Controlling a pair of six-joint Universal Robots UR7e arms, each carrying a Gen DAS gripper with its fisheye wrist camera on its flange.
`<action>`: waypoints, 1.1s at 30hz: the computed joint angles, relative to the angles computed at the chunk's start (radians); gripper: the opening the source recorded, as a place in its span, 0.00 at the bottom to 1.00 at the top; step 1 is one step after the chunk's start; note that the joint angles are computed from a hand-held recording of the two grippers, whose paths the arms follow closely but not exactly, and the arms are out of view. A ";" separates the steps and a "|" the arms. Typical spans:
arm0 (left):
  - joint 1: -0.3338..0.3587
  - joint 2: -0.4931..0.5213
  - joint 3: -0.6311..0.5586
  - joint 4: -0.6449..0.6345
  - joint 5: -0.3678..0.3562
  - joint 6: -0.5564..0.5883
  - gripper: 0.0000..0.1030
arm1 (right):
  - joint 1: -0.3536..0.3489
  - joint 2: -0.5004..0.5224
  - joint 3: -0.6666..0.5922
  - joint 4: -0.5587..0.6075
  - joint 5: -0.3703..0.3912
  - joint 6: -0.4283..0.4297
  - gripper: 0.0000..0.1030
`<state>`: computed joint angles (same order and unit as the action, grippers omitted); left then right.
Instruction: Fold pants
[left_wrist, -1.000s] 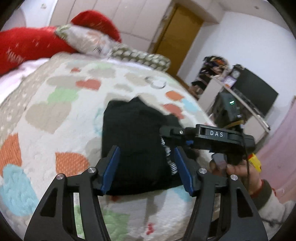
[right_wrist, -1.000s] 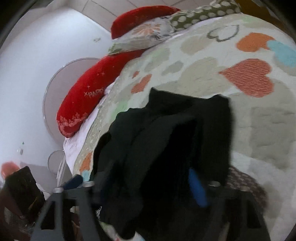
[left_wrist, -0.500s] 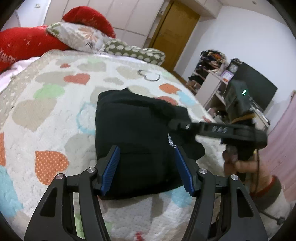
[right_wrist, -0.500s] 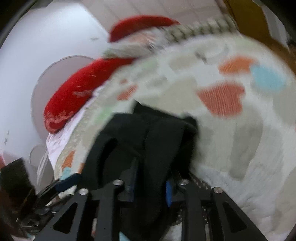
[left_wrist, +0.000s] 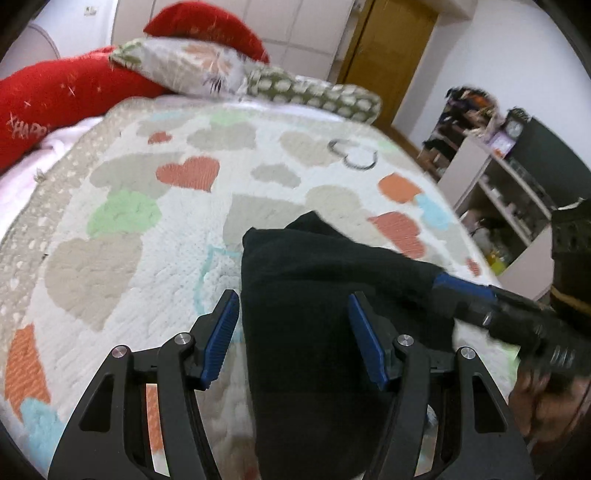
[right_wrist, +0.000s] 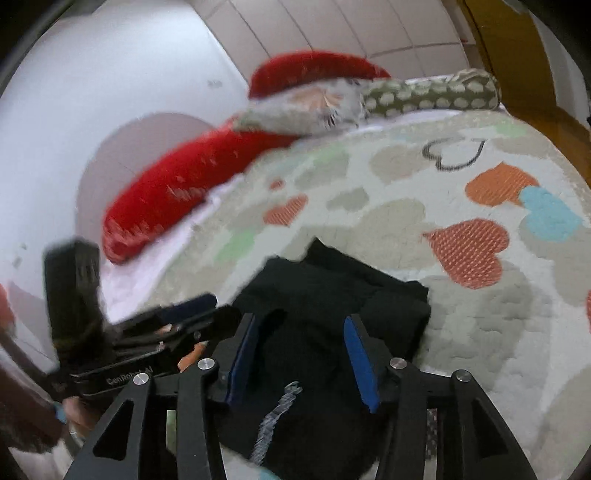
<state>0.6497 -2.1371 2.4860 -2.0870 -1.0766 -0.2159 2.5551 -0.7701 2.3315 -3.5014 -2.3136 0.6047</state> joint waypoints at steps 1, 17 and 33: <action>0.007 0.023 0.002 -0.007 0.010 -0.001 0.60 | -0.016 0.014 -0.007 0.001 -0.006 -0.006 0.45; 0.028 -0.006 0.013 0.020 -0.003 -0.041 0.63 | -0.021 -0.043 0.040 0.044 -0.025 0.050 0.40; -0.110 -0.242 0.073 0.275 0.003 -0.216 0.71 | 0.114 -0.003 0.008 0.356 -0.088 0.248 0.45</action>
<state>0.5395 -2.3794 2.5594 -1.8115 -1.0734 -0.4323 2.6689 -0.7736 2.3397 -3.1449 -2.4017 0.8524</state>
